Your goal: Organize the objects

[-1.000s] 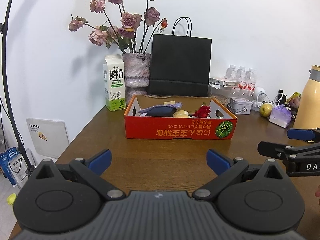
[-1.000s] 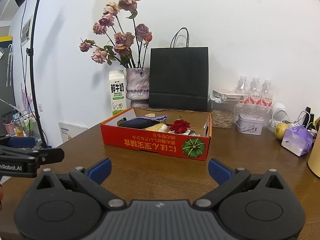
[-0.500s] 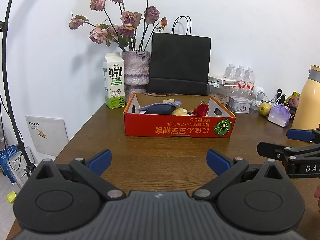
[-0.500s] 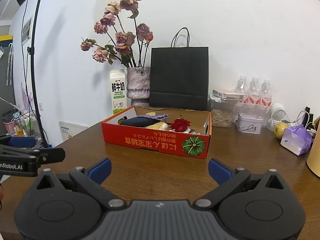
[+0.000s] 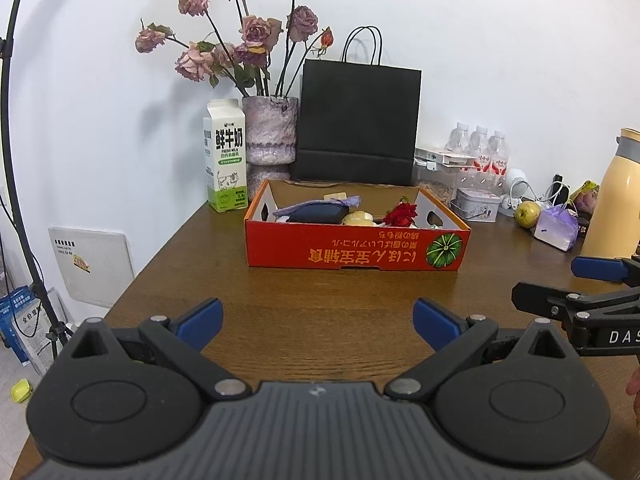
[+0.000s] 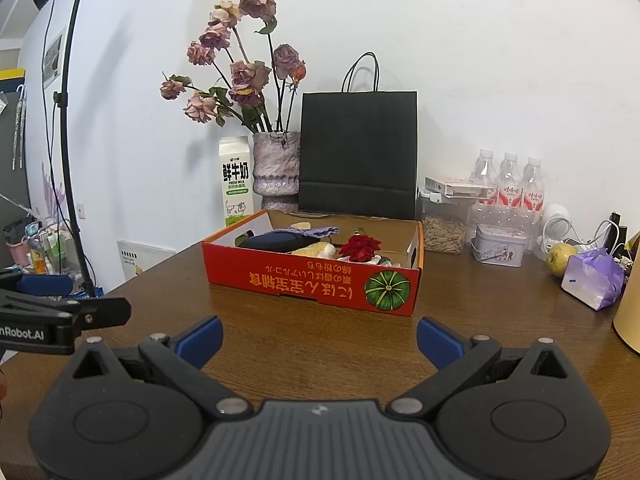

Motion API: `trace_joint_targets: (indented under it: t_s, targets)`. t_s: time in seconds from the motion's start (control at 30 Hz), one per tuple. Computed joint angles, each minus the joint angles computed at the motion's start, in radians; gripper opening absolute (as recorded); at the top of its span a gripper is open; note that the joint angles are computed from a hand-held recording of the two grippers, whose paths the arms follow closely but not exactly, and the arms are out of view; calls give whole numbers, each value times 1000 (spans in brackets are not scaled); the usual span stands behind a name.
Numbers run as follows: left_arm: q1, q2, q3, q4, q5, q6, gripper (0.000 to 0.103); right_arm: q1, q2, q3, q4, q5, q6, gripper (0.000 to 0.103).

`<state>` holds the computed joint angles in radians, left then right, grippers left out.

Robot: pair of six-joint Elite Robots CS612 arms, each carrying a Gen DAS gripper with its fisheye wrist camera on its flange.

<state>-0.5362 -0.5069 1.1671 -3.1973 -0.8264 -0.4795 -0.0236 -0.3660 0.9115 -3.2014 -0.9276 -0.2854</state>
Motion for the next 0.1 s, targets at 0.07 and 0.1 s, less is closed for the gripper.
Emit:
trace_joint_targets:
  t_s: [0.07, 0.1]
  targets:
    - [-2, 2, -3, 4, 9, 5, 103, 0, -1, 2, -1, 0, -1, 103]
    - [-3, 4, -4, 3, 14, 9, 103, 0, 1, -1, 1, 0, -1, 103]
